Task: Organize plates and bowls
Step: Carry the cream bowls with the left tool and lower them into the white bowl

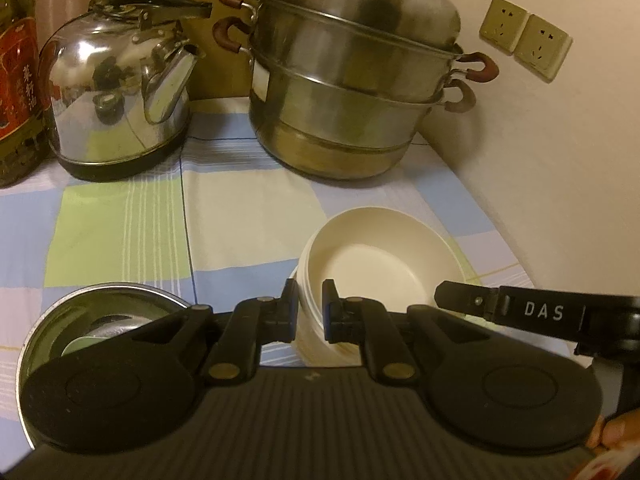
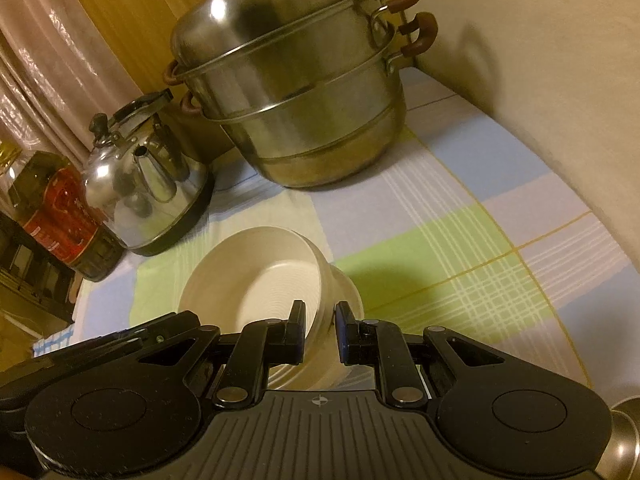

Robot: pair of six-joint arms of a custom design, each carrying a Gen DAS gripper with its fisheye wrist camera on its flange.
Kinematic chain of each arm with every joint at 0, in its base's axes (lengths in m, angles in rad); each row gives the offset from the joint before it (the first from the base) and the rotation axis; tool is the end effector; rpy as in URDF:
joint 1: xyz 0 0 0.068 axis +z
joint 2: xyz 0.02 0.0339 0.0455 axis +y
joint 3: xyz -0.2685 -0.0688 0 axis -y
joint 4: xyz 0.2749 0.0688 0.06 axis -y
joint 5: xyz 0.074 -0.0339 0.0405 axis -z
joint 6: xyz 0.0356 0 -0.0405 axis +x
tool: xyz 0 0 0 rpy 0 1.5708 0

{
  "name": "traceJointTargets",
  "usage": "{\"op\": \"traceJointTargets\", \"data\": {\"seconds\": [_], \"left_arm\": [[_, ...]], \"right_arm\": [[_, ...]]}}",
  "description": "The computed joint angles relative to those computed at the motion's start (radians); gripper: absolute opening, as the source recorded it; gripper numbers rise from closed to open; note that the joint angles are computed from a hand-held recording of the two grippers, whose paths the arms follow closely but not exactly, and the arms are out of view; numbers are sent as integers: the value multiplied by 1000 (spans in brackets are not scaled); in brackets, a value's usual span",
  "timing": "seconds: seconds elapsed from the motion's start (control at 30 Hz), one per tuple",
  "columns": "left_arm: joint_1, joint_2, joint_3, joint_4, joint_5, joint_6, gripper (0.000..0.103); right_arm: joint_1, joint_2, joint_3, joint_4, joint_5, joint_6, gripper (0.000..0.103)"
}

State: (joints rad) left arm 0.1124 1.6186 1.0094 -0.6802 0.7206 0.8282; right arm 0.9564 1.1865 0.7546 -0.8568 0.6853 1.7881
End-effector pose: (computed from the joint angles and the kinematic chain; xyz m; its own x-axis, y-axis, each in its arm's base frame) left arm 0.3212 0.0126 0.1768 -0.5735 0.4924 -0.6548 0.7694 0.5982 -0.2240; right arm 0.1466 0.1687 0.2043 -0.3992 0.7456 -0.5336 0.6552 0.6391 0.4029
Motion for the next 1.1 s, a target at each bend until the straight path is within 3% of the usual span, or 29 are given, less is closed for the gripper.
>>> {"op": "traceJointTargets", "data": {"seconds": [0.4, 0.97, 1.03, 1.1], "left_arm": [[-28, 29, -23, 58, -41, -15, 10], [-49, 49, -16, 75, -78, -46, 13], [-46, 36, -26, 86, -79, -46, 13], [-43, 22, -32, 90, -79, -44, 13]], "right_arm": [[-50, 3, -68, 106, -48, -52, 16], [-83, 0, -101, 151, -86, -72, 17], [-76, 7, -95, 138, -79, -60, 19], [-67, 12, -85, 115, -68, -44, 33]]}}
